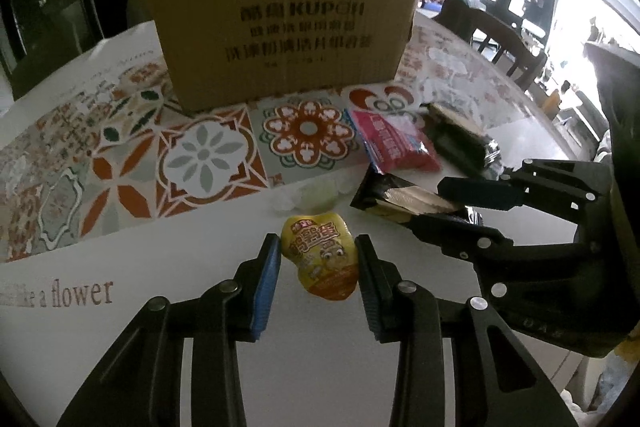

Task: Organize snacks
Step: 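Grasp the yellow candy pouch with the left gripper while the right grasps the dark chocolate bar, then carry both snacks into the cardboard box and open both grippers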

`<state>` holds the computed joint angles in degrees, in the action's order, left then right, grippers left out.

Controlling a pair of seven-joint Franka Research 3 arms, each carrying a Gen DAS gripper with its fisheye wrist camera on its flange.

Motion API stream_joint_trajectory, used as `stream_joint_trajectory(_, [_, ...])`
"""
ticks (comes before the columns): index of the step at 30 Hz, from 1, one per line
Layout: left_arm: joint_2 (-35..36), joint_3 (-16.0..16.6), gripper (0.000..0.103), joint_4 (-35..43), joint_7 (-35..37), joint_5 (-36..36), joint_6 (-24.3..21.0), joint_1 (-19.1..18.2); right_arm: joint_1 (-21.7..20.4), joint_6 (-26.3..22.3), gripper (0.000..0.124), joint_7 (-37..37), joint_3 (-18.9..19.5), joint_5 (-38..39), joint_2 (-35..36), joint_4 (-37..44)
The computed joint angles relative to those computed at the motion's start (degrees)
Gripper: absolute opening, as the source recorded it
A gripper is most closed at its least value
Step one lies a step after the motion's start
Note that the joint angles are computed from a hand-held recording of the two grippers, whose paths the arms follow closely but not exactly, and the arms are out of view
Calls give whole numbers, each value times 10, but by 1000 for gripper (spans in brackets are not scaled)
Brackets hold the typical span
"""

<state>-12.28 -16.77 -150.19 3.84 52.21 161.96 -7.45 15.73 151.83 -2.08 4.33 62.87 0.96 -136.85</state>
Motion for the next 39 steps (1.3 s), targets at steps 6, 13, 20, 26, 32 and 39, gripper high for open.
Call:
stream_joint_trajectory(6, [-29, -10, 37, -6, -14, 7, -12, -1, -1, -11, 32, -19, -7, 36, -30, -15])
stream_joint_trajectory(13, [-56, -21, 37, -16, -21, 3, -26, -2, 5, -26, 31, -38, -16, 51, -59, -32])
stream_joint_trajectory(20, [-73, -26, 37, -25, -23, -8, -34, -4, 11, -21, 31, -37, -19, 55, -64, -40])
stream_joint_trajectory(26, [-96, -34, 37, -27, -29, -1, -37, 0, 14, -22, 31, -68, -26, 95, -87, -48])
stream_joint_trajectory(32, [-115, -40, 37, -17, -31, 15, -49, 13, 17, -21, 31, -93, -31, 138, -102, -39])
stream_joint_trajectory(39, [-129, -43, 37, 4, -37, 51, -60, 32, 20, -19, 31, -122, -32, 196, -110, -17])
